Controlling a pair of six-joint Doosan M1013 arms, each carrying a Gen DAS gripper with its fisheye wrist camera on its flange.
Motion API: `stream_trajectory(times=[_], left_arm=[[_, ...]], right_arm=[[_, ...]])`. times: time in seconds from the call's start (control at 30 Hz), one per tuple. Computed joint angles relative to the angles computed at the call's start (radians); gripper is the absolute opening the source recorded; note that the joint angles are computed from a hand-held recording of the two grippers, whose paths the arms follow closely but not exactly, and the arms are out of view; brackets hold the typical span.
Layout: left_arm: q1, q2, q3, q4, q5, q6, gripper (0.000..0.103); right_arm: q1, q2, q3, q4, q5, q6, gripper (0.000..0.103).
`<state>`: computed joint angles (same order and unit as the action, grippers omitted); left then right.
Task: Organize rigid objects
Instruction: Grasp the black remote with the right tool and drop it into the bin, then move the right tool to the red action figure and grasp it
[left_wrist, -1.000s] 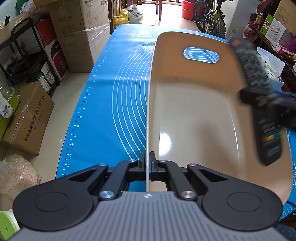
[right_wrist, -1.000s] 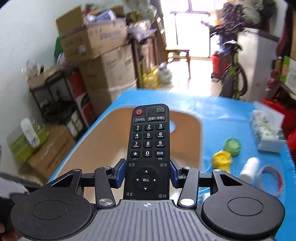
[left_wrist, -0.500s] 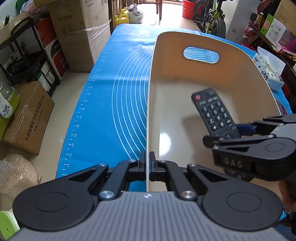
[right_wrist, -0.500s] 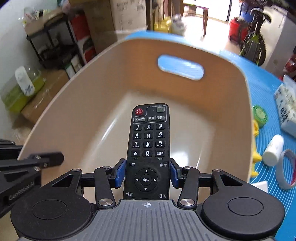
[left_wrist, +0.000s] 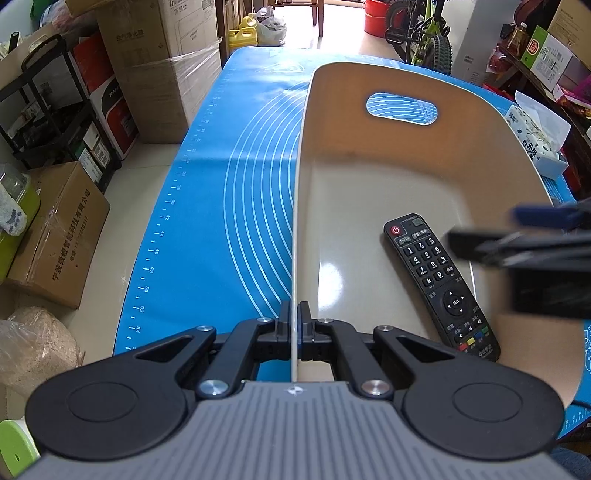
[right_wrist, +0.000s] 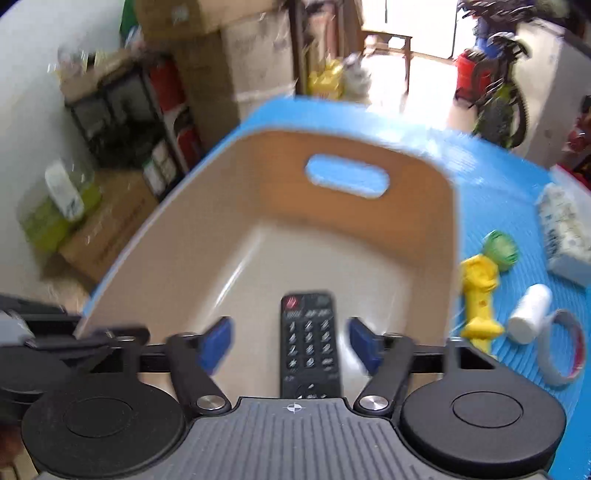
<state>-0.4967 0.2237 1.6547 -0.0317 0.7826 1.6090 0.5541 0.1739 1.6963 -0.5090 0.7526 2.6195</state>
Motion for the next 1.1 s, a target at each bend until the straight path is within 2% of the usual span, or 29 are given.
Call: stream_trajectory(times=[0.2,0.37,0.47,0.67,0.83,0.9,1.1], left_arm=[[-0.001,-0.001,0.001,0.003,-0.001,0.001,0.004],[0.0,-0.001,0.0,0.003,0.002,0.0,0.004],[-0.001,-0.001,-0.001,0.007,0.003,-0.003,0.004],[-0.001,-0.003,-0.001,0.009,0.002,-0.009,0.004],[0.003,-0.004,0.001,0.002,0.0,-0.004,0.004],[0.002,-0.004,0.0,0.003,0.001,-0.007,0.004],[0.001,-0.005,0.0,0.006,0.0,-0.005,0.004]], right_arm=[[0.004,-0.098,0.072,-0.181,-0.001,0.214,0.095],[0.013,-0.153,0.125,-0.261,0.083,0.335,0.101],[0.01,-0.172,0.154,-0.254,0.114,0.345,0.101],[0.016,-0.164,0.183,-0.18,0.226,0.274,0.101],[0.025,-0.162,0.221,-0.177,0.252,0.302,0.101],[0.028,-0.163,0.237,-0.183,0.241,0.321,0.101],[0.009,-0.182,0.28,-0.139,0.135,0.354,0.1]])
